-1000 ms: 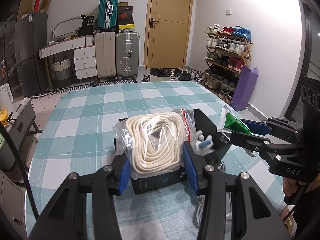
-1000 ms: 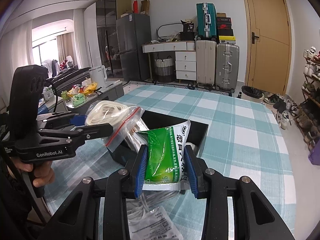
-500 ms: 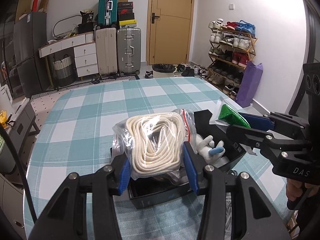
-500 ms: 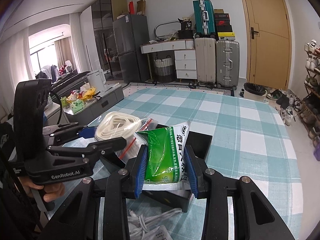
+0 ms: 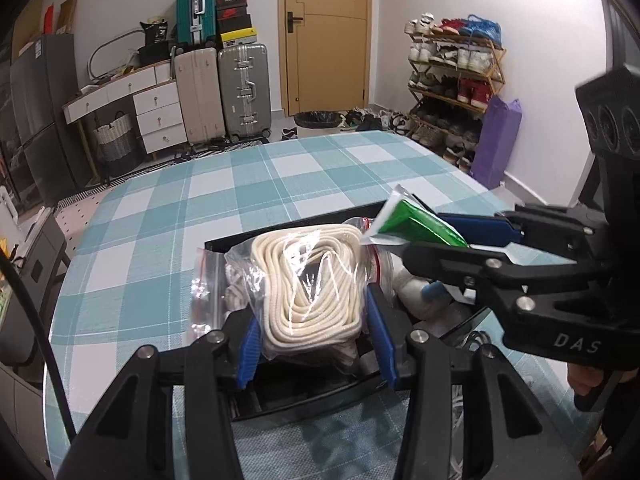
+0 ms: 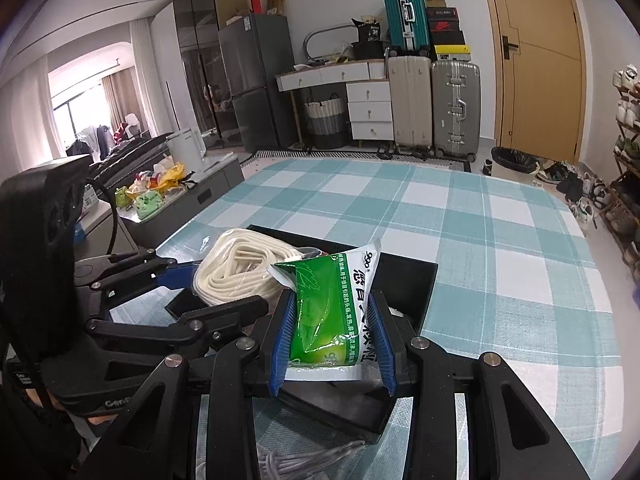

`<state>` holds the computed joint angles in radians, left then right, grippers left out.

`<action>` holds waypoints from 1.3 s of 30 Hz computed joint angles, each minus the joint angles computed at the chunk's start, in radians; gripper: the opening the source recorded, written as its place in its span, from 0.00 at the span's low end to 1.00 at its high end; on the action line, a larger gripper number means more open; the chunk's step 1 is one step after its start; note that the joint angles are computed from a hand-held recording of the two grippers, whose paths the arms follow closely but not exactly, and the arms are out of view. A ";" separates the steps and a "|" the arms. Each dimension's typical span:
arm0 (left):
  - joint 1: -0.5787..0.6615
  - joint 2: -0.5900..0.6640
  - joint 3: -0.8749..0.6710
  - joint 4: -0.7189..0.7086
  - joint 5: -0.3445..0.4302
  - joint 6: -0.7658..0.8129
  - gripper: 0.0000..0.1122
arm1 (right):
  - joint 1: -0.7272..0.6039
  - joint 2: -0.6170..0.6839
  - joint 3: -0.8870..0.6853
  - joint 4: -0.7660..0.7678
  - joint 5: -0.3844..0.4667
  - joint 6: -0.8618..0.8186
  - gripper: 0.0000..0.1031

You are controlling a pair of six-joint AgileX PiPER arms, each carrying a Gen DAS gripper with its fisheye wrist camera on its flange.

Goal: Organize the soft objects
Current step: 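Release the rope coil and green sachet into the black box with both grippers, then move the right tool to the white printed sachet and close on it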

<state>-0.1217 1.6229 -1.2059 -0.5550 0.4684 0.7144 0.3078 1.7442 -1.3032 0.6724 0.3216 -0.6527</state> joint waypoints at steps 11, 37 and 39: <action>-0.005 0.024 -0.010 -0.002 0.013 0.011 0.44 | -0.002 0.064 -0.057 -0.082 0.017 0.074 0.35; 0.153 -0.215 0.214 -0.364 0.078 0.291 0.92 | -0.053 -0.264 0.358 0.350 -0.111 -0.378 0.99; 0.161 -0.238 0.246 -0.375 0.076 0.307 0.92 | -0.047 -0.278 0.387 0.362 -0.119 -0.392 0.99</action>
<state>0.0388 1.3845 -0.9601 -0.9296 0.5446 1.0209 0.2603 1.4658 -0.9166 1.0344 0.2025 -1.0449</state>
